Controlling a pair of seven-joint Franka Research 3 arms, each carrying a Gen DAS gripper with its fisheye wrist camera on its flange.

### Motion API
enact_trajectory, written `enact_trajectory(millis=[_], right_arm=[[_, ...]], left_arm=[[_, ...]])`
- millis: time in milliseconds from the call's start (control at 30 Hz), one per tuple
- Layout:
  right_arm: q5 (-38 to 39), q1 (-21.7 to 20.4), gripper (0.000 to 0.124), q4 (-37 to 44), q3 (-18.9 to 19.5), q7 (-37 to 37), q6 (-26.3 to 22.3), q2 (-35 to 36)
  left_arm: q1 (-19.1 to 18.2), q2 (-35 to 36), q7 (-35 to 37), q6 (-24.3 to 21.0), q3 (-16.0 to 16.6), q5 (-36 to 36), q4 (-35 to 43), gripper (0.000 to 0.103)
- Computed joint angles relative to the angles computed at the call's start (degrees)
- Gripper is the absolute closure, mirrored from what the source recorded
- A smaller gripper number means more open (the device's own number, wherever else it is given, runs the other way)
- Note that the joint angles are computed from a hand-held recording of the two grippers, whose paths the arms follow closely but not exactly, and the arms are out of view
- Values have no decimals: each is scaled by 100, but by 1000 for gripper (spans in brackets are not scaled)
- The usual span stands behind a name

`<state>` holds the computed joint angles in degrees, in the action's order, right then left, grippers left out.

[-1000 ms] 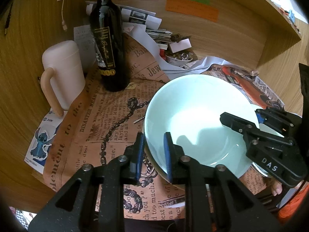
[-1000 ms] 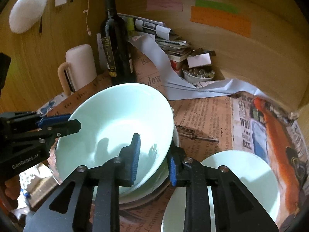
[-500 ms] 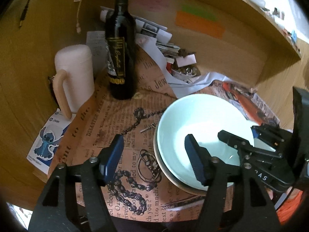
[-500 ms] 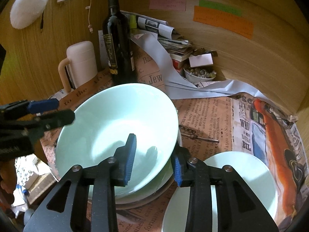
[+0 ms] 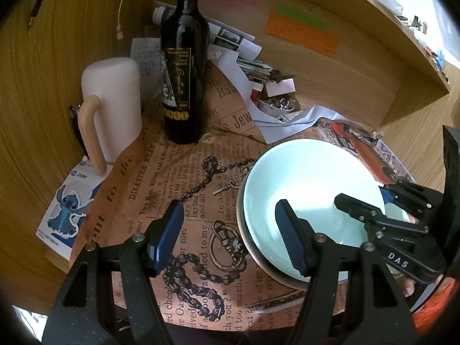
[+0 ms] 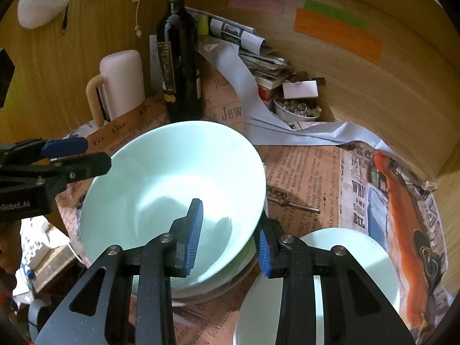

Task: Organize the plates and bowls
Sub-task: 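Close both grippers on the rim of the stacked bowls and plates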

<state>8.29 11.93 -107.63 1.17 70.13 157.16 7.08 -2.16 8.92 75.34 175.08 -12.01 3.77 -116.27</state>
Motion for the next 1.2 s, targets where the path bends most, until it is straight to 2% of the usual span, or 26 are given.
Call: enact_trajectory(millis=[67, 100, 167, 267, 433, 567, 633, 733, 800, 967, 1033, 1067, 1100, 1200], right_arm=[[-52, 0, 93, -4, -17, 16, 6, -34], [-387, 54, 91, -71, -96, 279, 177, -62], [-640, 65, 70, -210, -133, 463, 507, -135], [-35, -70, 61, -315, -10, 77, 725, -206], [1137, -259, 61, -185, 85, -413, 261, -144], [1970, -369, 61, -45, 115, -691, -221, -66], [2135, -374, 61, 5, 107, -701, -339, -26], [2242, -376, 62, 86, 96, -694, -465, 38], [2381, -398, 70, 148, 113, -813, -525, 82], [2304, -385, 82, 295, 93, -672, -702, 188], [2245, -381, 83, 320, 81, -626, -725, 217], [2201, -376, 83, 337, 78, -594, -753, 233], [2208, -383, 83, 361, 82, -594, -795, 250], [2208, -389, 83, 364, 91, -612, -822, 259]], left_arm=[[2, -23, 10, 60, 3, 20, -30, 37], [12, -44, 24, 93, -9, 8, -57, 37], [109, -49, 194, 143, -130, -164, -77, 35], [295, -16, 565, 150, -375, -585, -68, 34], [579, 141, 1313, -81, -799, -1467, 55, 34], [621, 263, 1760, -275, -923, -2001, 160, 34], [674, 322, 2015, -360, -1012, -2328, 214, 34], [730, 387, 2354, -467, -1113, -2788, 286, 34], [763, 429, 2635, -523, -1180, -3088, 341, 35], [642, 461, 2987, -606, -1098, -3391, 446, 51], [580, 467, 3043, -627, -1046, -3425, 465, 54], [585, 468, 3125, -632, -1060, -3496, 468, 59], [613, 474, 3254, -648, -1102, -3611, 480, 61], [439, 487, 3124, -554, -933, -3441, 470, 62]])
